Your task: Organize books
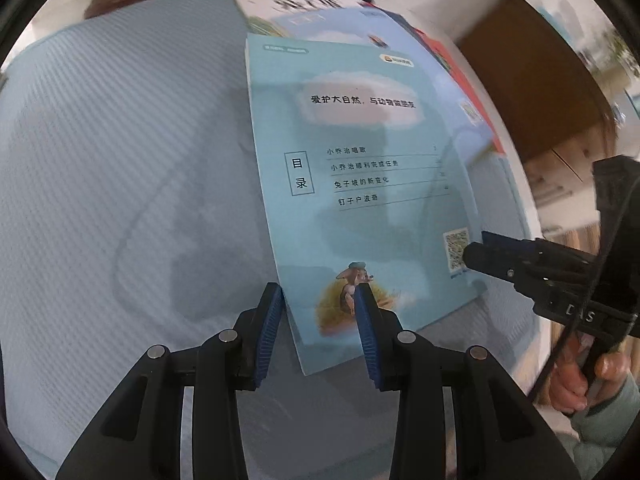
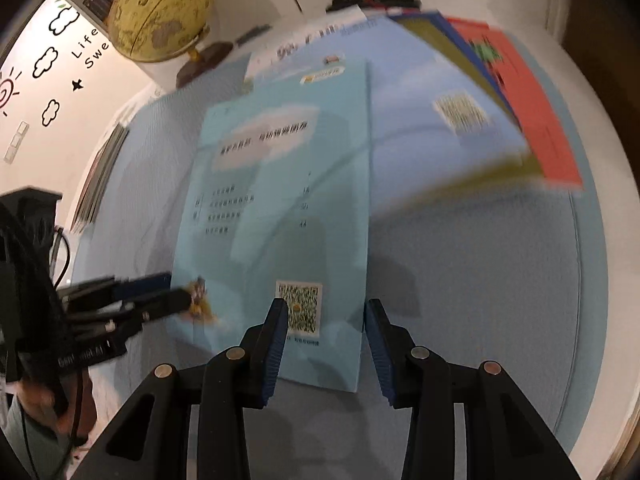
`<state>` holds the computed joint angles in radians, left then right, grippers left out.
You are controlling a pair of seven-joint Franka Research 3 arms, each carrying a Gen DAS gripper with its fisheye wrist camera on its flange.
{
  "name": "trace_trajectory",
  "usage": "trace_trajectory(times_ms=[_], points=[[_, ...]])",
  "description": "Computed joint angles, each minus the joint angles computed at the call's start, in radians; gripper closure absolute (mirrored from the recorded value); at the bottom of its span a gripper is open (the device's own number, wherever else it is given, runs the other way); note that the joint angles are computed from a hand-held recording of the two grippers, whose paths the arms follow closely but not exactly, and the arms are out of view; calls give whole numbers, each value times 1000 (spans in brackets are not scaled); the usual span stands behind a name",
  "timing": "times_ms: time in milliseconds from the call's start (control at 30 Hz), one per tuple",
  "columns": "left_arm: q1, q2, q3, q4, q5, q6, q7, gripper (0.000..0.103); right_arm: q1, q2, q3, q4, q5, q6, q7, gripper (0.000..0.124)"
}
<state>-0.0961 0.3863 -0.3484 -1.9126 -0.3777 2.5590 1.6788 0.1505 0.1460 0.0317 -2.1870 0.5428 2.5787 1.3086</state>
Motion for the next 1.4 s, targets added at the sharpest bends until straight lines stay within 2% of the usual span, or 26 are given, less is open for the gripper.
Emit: trace_trajectory(times_ms=[133, 200, 300, 367, 433, 533, 600, 667, 700, 733, 800, 867, 967, 1100, 1200, 1300, 1400], points=[[-4, -11, -4, -20, -8, 18, 3, 70, -17, -15, -9, -47, 66, 45, 10, 85], [-5, -11, -7, -24, -11, 23, 2, 70, -44, 1, 8, -34, 203, 39, -92, 83], [3, -9, -18, -25, -32, 22, 23, 70, -51, 20, 30, -15, 319, 47, -227, 81], [-8, -8, -13, -33, -24, 43, 12, 69, -45, 31, 36, -9, 361, 72, -270, 79], [-8, -7, -18, -36, -27, 60, 14, 69, -52, 38, 36, 3, 395, 55, -307, 79], [11, -10, -35, -53, -64, 83, 36, 69, -100, 21, 29, 10, 551, -74, -421, 79], [29, -5, -51, -54, -106, 89, 56, 69, -137, 14, 11, 17, 673, -213, -493, 79], [46, 1, -70, -57, -156, 99, 84, 69, -195, 40, -1, 36, 814, -419, -552, 79], [58, -1, -79, -62, -181, 99, 106, 69, -190, 53, -15, 46, 833, -456, -551, 79], [65, 1, -86, -61, -206, 98, 125, 69, -160, 60, -33, 55, 816, -437, -539, 79], [68, 5, -86, -58, -234, 94, 142, 69, -142, 68, -12, 67, 753, -358, -513, 80], [68, 6, -82, -55, -249, 85, 152, 69, -129, 76, -2, 77, 758, -334, -509, 86], [77, -32, -67, -84, -257, 58, 178, 69, -95, 21, 8, 56, 721, -249, -523, 93], [30, -95, -4, -147, -185, 102, 104, 69, 16, -54, 30, 44, 375, -29, -468, 93], [38, -144, 4, -206, -213, 131, 106, 69, 66, -82, 45, 33, 219, 31, -440, 93], [62, -189, 4, -259, -324, 149, 162, 69, 108, -98, 62, 25, 156, 89, -434, 93], [88, -206, 2, -276, -535, 113, 297, 69, 126, -94, 71, 42, 198, 84, -473, 92]])
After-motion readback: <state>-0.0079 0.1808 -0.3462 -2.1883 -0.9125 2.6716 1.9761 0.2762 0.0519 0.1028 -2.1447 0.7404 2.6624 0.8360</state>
